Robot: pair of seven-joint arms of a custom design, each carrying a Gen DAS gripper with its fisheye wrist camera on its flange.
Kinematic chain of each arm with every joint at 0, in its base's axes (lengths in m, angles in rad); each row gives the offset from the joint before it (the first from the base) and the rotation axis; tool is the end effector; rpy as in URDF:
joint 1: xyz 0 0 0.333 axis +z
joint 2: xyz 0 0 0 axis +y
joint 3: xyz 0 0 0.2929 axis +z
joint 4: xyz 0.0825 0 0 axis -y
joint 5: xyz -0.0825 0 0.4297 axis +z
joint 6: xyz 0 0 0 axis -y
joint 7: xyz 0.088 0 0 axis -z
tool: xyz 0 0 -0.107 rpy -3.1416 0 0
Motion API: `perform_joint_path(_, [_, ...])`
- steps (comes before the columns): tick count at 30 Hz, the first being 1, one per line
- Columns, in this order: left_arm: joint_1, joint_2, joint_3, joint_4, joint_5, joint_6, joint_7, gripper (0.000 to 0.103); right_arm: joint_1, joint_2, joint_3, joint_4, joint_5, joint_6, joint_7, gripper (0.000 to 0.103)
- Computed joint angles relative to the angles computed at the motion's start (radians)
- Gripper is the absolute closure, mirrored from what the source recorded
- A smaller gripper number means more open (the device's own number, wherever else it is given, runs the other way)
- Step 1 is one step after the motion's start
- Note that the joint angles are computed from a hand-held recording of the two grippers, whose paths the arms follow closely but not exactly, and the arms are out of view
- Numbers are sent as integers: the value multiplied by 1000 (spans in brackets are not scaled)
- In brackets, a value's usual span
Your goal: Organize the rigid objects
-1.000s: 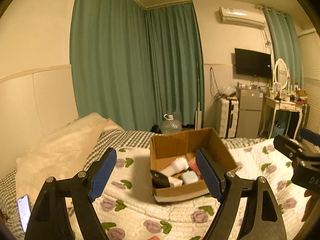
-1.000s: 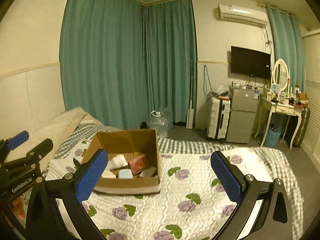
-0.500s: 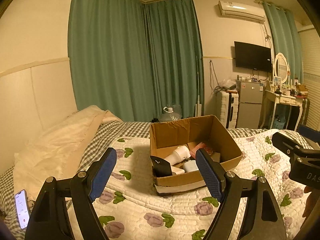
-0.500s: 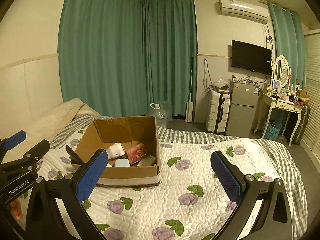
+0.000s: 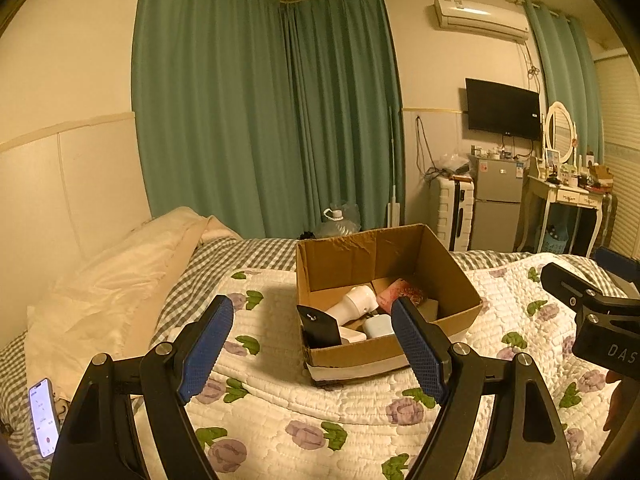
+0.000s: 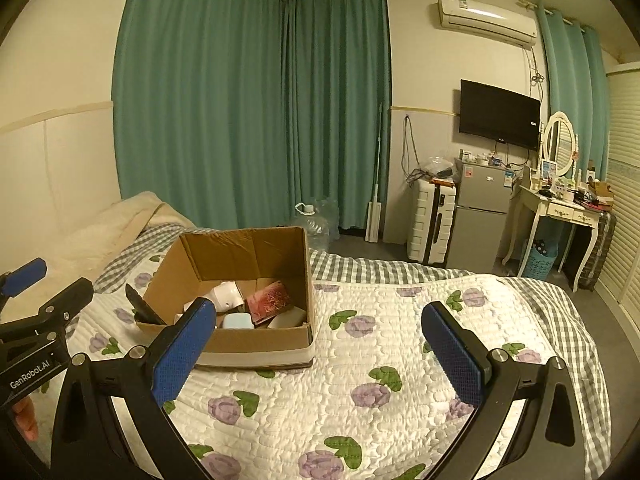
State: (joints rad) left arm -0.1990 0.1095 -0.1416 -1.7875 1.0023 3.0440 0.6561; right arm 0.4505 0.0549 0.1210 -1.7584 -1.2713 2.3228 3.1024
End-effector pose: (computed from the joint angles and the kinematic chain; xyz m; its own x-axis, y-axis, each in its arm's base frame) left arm 0.6108 -0.2812 0.5598 -0.2894 -0.9526 -0.0942 -0.3291 0.1914 -0.9247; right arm 0.5715 0.3451 0.5598 -0.2701 -0.9628 0.0114 -0.3664 0.0918 -0.9259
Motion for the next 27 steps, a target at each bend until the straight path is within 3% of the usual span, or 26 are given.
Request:
perform_joint_path(7, [8,1,-10,-8,-69,2,60,19,-1,0,0,0,3,6,-2,0])
perform_joint_path(27, [7,9,-5,-6,-118,7,102,19,2,5,-2,5,15,11,-10,0])
